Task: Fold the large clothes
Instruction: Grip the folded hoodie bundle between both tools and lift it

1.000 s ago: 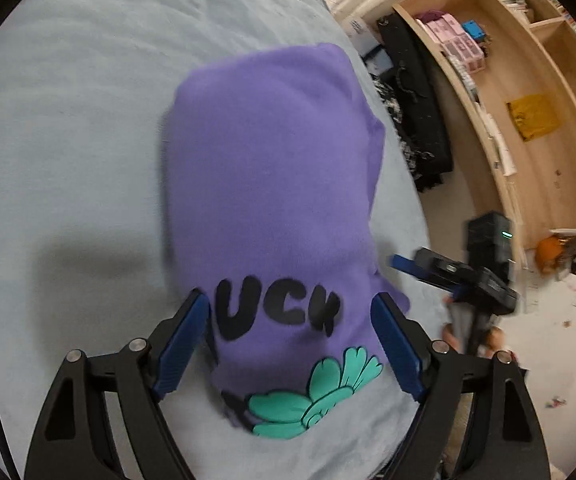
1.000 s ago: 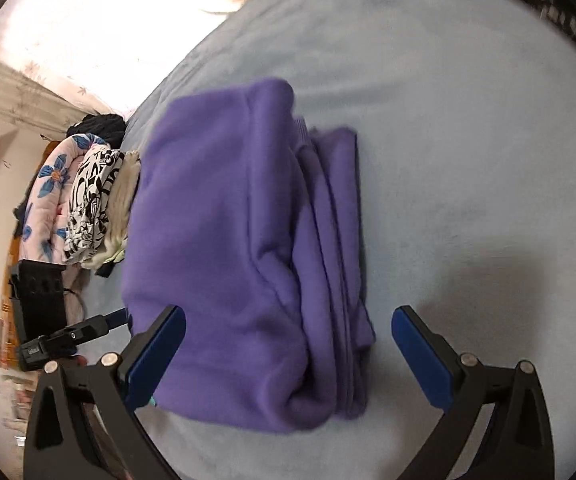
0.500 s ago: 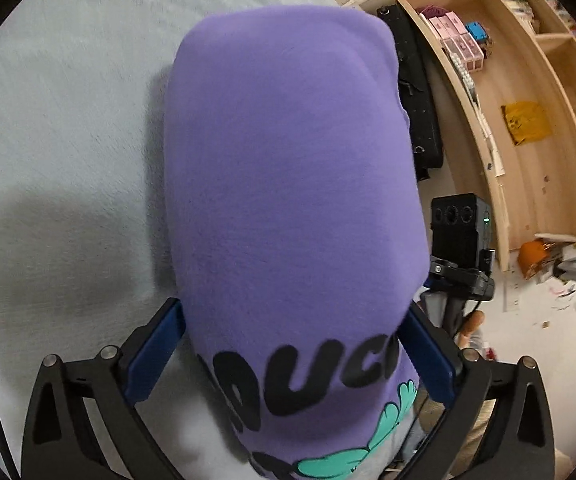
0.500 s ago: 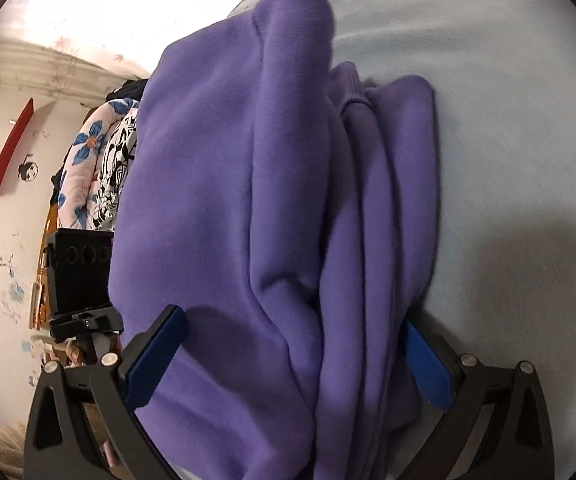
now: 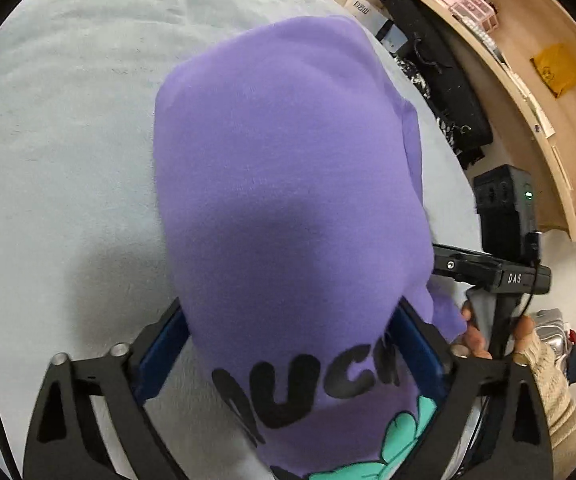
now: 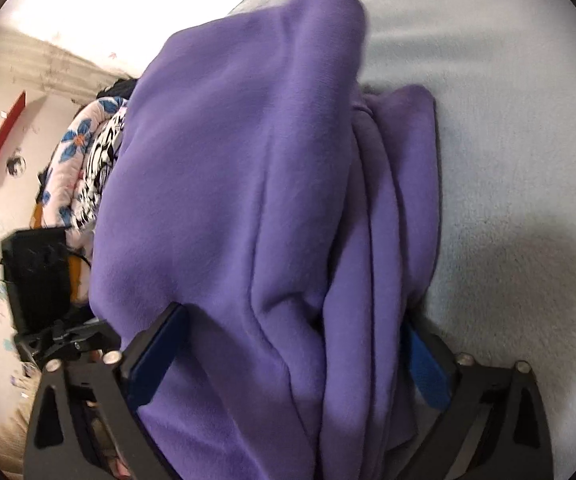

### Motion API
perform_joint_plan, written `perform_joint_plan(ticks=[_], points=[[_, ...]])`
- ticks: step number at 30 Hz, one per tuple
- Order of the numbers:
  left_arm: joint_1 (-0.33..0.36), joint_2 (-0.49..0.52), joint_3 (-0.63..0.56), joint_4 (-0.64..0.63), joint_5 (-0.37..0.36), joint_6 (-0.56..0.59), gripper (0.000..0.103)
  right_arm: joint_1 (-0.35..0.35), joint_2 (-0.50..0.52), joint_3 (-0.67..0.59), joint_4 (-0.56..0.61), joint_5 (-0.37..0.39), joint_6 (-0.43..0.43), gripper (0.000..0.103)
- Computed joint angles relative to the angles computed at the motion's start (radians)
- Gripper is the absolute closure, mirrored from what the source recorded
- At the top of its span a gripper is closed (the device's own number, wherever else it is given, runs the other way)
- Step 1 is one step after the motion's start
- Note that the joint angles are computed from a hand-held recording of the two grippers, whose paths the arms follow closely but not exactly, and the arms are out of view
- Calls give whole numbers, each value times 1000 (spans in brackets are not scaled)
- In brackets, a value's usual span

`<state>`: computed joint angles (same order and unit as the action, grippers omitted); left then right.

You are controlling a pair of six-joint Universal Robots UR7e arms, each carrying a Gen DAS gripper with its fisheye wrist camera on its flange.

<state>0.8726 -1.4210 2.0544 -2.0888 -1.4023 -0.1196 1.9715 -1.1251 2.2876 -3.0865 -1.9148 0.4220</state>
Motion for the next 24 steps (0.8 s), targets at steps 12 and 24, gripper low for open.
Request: perform_joint_plan(ticks=[12,24], points=[[-175,-239,14,94,137,26,27,272,61,-97,121,-159,205,63],[-38,-389,-413,436,258,186,27,414,401,-579,144,-71,148,63]])
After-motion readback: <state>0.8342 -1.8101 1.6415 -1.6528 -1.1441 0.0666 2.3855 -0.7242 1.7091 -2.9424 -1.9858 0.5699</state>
